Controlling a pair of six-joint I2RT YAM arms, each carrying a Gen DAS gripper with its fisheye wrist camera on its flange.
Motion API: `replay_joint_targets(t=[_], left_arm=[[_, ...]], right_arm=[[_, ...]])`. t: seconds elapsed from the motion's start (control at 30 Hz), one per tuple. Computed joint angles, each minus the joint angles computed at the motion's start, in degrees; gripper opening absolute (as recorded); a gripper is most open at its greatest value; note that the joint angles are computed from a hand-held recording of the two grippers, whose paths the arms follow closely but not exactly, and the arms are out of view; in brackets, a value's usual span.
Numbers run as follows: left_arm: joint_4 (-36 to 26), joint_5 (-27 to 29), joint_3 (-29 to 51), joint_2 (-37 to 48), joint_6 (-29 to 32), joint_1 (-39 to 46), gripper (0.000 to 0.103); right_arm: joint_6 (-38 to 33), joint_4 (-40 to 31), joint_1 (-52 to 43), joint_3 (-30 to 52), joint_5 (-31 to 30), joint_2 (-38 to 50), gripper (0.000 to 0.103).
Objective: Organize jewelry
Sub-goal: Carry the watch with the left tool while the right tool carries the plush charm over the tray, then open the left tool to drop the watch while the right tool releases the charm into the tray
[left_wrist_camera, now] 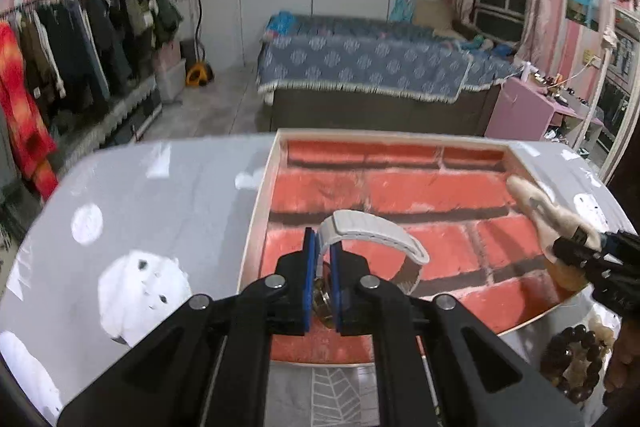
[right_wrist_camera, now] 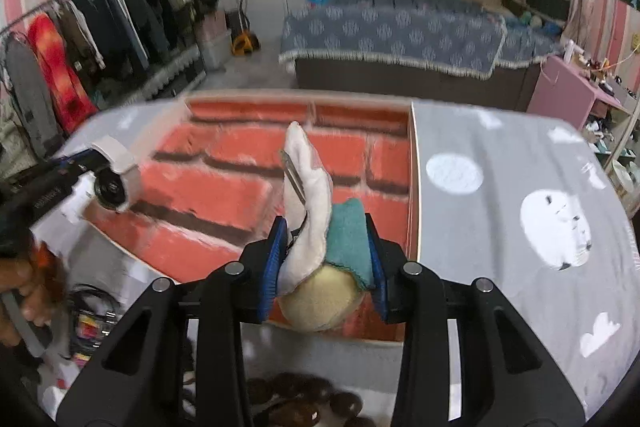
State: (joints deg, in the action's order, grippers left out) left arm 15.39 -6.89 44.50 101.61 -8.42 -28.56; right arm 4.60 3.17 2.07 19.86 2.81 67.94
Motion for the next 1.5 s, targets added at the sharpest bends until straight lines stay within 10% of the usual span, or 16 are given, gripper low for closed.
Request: replay_joint_targets(t=[0.9,1.17,1.23,1.33,1.5], left_arm=[[-4.33,0.73,-4.69,0.16,0.35,0.94,0.008],[-3.38,-0.31,-4.16,0.83,0.72,0.68,0.009],[-5.35,-1.24,-3.54,-0.20,0.87,0.27,0.014],[-4.66,-1.91,-5.61,-4.36,0.15,-0.09,0.051],[-5.65,-3.21,-9.07,-14.68,0.18,0.39,0.056]], right_arm=[[-6.80,0.74,-6.53,-1.71,-2.78,4.32,0.035],[-4.89,2.26,-4.87,-3.88,-3.42,2.37,0.058],[-3.99,1.33,-3.96,-4.22,-2.47,0.19,0.061],[-3.44,-1.84,-3.11,-5.23,-2.47,-5.82,0.061],[-3.19,-14.05,-4.89,-5.12,-2.95,-22.94,0.066]])
